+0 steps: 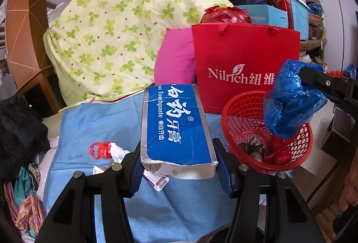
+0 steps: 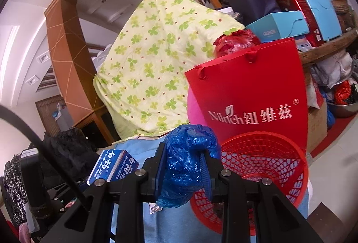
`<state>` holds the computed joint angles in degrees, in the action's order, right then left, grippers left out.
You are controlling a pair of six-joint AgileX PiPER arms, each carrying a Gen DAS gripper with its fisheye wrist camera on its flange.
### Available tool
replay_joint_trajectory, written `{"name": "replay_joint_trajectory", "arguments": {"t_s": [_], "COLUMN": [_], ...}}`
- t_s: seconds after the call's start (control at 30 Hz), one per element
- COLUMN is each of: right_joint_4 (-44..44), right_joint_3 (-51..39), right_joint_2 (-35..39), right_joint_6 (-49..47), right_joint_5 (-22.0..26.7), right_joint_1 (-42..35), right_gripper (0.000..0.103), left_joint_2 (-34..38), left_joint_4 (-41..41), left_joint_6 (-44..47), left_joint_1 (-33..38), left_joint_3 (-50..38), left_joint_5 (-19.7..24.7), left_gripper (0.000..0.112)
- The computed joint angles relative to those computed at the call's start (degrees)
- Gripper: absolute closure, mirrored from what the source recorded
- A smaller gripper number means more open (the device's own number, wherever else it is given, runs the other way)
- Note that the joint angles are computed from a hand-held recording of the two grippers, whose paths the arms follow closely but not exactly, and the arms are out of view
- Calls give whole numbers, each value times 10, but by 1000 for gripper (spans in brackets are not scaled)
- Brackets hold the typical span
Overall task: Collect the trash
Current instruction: 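Carry the toothpaste box and blue bag over the red mesh basket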
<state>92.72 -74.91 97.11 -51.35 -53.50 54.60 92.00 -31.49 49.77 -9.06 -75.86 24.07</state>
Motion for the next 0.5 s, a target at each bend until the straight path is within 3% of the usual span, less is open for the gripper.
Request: {"name": "replay_joint_trajectory", "arguments": {"t_s": [0.5], "right_joint_4": [-16], "right_joint_3": [74], "right_joint_2": [-44], "right_joint_6": [68], "right_joint_5": [-32], "right_joint_1": [-1], "right_gripper": [72], "left_joint_2": [12], "left_joint_4": [59], "left_joint_6": [-50], "left_joint_1": [-61], "left_joint_3": [-13], "left_joint_5": [-6], "left_gripper": [54]}}
